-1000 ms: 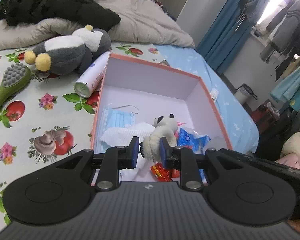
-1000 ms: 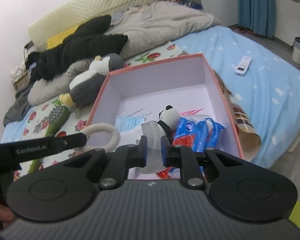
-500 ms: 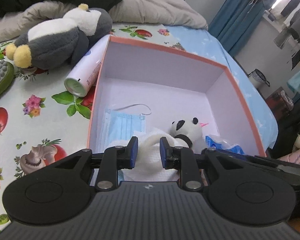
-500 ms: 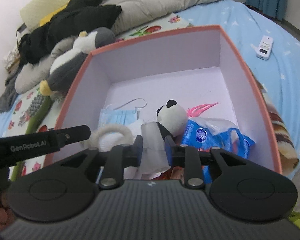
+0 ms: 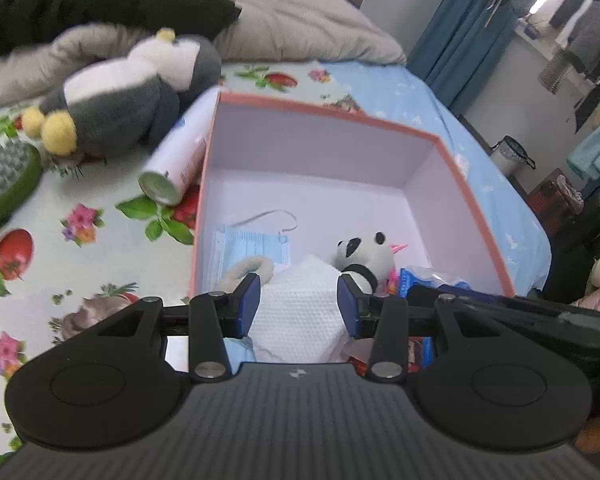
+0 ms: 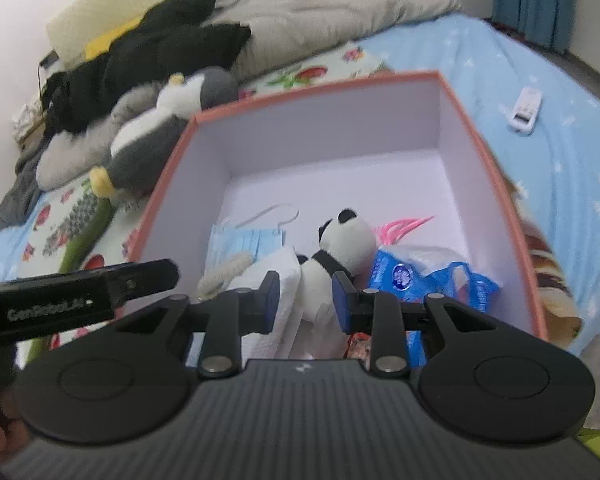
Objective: Organize soft objects
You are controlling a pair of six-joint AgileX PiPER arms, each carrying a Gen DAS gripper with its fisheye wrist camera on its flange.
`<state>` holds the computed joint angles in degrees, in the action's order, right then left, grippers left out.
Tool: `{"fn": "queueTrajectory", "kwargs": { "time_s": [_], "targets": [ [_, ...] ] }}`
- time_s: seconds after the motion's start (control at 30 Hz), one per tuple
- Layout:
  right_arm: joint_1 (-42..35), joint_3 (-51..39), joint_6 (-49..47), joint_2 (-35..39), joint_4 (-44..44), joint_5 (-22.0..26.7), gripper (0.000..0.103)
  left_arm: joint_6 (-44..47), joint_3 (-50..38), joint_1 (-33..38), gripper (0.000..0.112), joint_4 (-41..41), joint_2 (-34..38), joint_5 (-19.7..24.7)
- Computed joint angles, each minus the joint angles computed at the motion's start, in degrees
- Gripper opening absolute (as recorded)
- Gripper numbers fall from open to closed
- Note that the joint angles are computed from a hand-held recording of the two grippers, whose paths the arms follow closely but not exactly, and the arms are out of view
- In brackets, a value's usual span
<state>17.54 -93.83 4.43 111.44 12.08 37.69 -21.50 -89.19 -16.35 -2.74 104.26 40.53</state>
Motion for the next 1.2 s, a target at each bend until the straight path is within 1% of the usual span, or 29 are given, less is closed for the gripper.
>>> {"fn": "queueTrajectory", "kwargs": {
  "time_s": [0.07,0.27,0.33,0.5,0.6,0.73,0.9,1.07,1.2],
  "targets": [
    [0.2,2.7,0.2,-3.0,0.4,-1.3,0.032,0.1,1.8,-0.4,0.048,0.6,-3.0,0.1],
    [2.5,10.4,4.3,-12.5,-3.1,-4.6,0.032,-4.3,8.8,-3.5,0.048,5.4,-14.0,0.4],
    [3.2,12.5,5.3,-15.6,-3.7,-5.0,0.032,-5.3,10.9,-4.3,0.048,6.1,-17.7,0.7],
    [6.0,17.4,10.2,-24.3,-8.4,-6.0,0.032,-8.1,14.8,-6.4,0.048,8.1,-26.4,2.0],
    [7.6,20.0,13.6,-28.9,-11.8,-6.1,0.032,-12.9,16.5,-9.2,0.048,12.5,-31.5,3.3],
    [10.8,23.2,21.3,-34.6,-19.8,-5.1,0.032,-14.1,16.9,-12.3,0.048,13.7,-36.9,6.1],
    [14.9,26.2,30.0,-40.7,-27.8,-2.2,0.032,-20.0,16.7,-19.3,0.048,20.0,-41.5,11.0],
    [18.6,29.2,35.6,-44.6,-32.2,0.2,0.032,-28.4,18.0,-28.1,0.048,27.3,-45.1,15.5],
    [20.0,31.1,37.4,-46.8,-32.5,2.1,0.032,-34.9,19.6,-34.6,0.048,32.7,-46.8,18.6]
  ]
}}
